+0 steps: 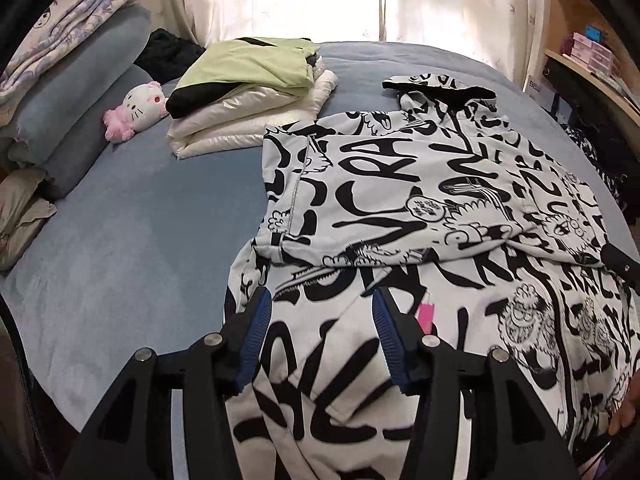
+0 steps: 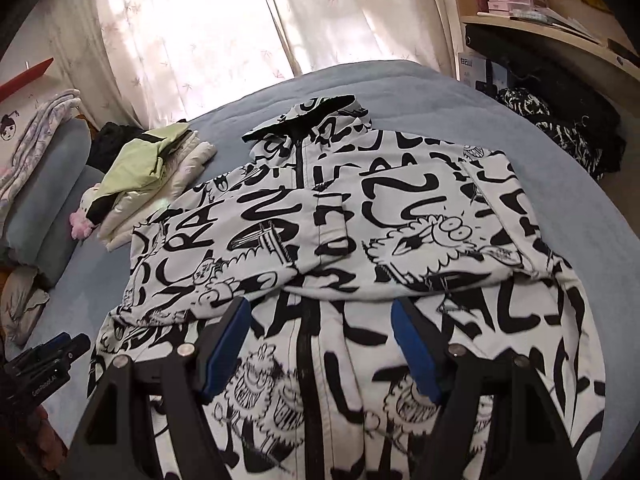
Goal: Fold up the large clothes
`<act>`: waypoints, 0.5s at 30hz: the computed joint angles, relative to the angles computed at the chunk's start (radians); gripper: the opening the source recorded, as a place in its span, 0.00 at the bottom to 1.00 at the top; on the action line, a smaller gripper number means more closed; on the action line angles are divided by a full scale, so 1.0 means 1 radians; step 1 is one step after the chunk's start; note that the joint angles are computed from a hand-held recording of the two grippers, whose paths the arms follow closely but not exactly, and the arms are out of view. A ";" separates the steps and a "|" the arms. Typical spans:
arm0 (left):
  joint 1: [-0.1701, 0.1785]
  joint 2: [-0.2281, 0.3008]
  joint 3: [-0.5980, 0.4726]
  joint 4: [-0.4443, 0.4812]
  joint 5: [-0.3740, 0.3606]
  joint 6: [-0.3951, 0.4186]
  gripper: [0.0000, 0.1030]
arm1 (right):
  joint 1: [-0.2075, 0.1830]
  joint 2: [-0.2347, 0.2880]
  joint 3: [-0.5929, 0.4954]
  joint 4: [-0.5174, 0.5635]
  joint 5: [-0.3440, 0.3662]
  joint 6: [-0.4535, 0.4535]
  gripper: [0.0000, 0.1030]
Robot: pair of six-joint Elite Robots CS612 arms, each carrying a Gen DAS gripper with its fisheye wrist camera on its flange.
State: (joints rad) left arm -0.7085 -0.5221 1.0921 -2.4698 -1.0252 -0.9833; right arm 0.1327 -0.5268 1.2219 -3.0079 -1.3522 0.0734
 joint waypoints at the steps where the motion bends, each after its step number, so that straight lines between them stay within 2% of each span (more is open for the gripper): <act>1: -0.003 -0.003 0.006 -0.002 0.002 0.000 0.49 | 0.000 -0.005 0.011 -0.007 0.004 -0.003 0.70; 6: -0.021 -0.036 0.061 -0.015 0.011 -0.005 0.50 | -0.006 -0.043 0.083 -0.044 0.018 -0.034 0.63; 13: -0.038 -0.086 0.150 -0.037 0.021 -0.023 0.50 | -0.027 -0.111 0.200 -0.110 0.029 -0.079 0.63; 15: -0.039 -0.105 0.187 -0.057 0.021 -0.039 0.51 | -0.031 -0.130 0.231 -0.119 0.012 -0.109 0.63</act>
State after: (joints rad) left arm -0.7480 -0.6272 1.2788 -2.5270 -1.0043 -1.0222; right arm 0.1015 -0.6571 1.4529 -3.1267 -1.3398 -0.0353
